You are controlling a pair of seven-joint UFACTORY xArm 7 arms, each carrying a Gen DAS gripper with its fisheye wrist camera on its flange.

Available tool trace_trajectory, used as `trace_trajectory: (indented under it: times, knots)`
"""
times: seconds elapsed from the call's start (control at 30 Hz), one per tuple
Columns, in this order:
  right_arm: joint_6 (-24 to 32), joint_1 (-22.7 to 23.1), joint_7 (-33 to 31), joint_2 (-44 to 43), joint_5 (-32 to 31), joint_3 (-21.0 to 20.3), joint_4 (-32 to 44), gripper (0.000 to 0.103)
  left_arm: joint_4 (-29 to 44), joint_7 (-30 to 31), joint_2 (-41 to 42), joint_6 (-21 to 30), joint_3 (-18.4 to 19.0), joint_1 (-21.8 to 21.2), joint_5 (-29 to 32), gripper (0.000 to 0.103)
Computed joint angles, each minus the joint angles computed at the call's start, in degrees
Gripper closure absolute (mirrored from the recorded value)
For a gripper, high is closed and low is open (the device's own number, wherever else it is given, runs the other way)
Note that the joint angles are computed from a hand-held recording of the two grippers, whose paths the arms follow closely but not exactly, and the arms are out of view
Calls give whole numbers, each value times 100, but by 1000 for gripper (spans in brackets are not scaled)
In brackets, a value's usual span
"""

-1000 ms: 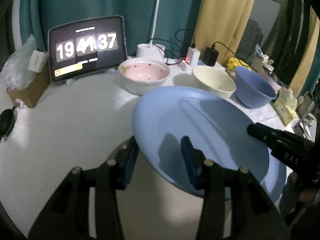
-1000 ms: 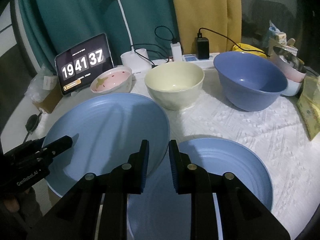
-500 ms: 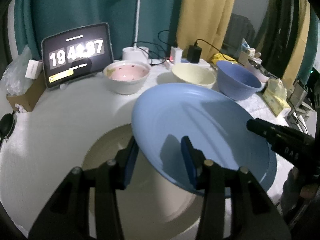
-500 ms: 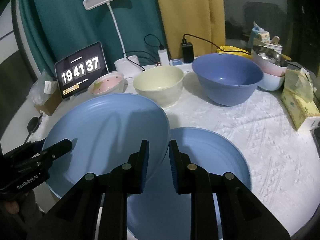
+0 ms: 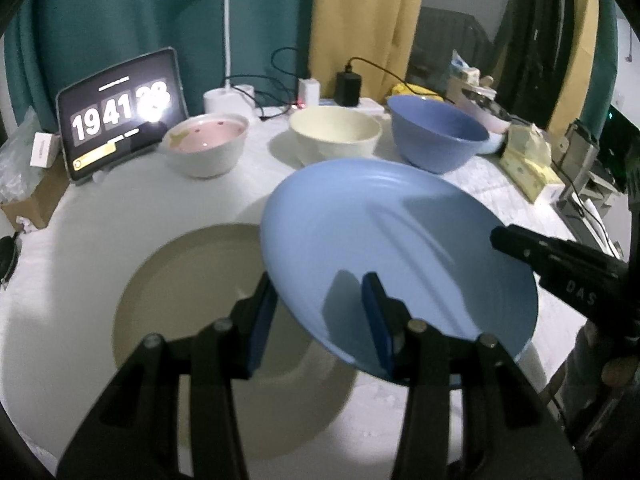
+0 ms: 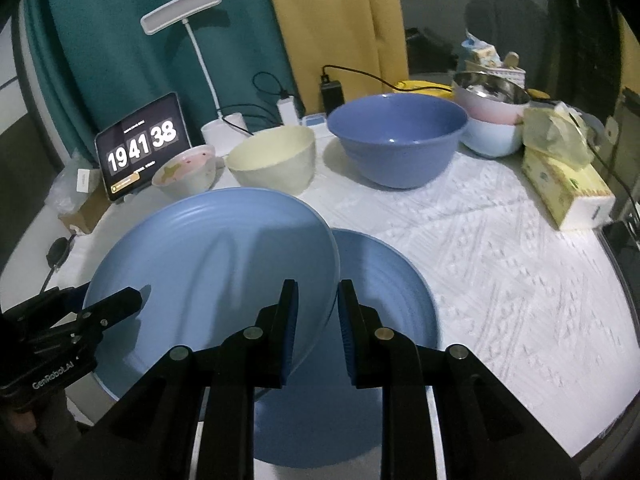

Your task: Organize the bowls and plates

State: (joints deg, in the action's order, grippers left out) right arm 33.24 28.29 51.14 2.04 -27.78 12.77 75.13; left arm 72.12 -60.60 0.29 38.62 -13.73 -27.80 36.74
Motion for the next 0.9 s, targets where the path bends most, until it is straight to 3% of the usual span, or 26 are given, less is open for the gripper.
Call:
trace_trajectory:
  times: [0.43, 0.9]
  knots:
    - [-287, -356, 2, -571, 181, 62, -792, 81, 470, 113, 498, 291, 14, -391, -12, 58]
    - [-350, -611, 50, -681, 174, 121, -1057, 80, 940, 506, 1004, 512, 219, -736, -227, 58]
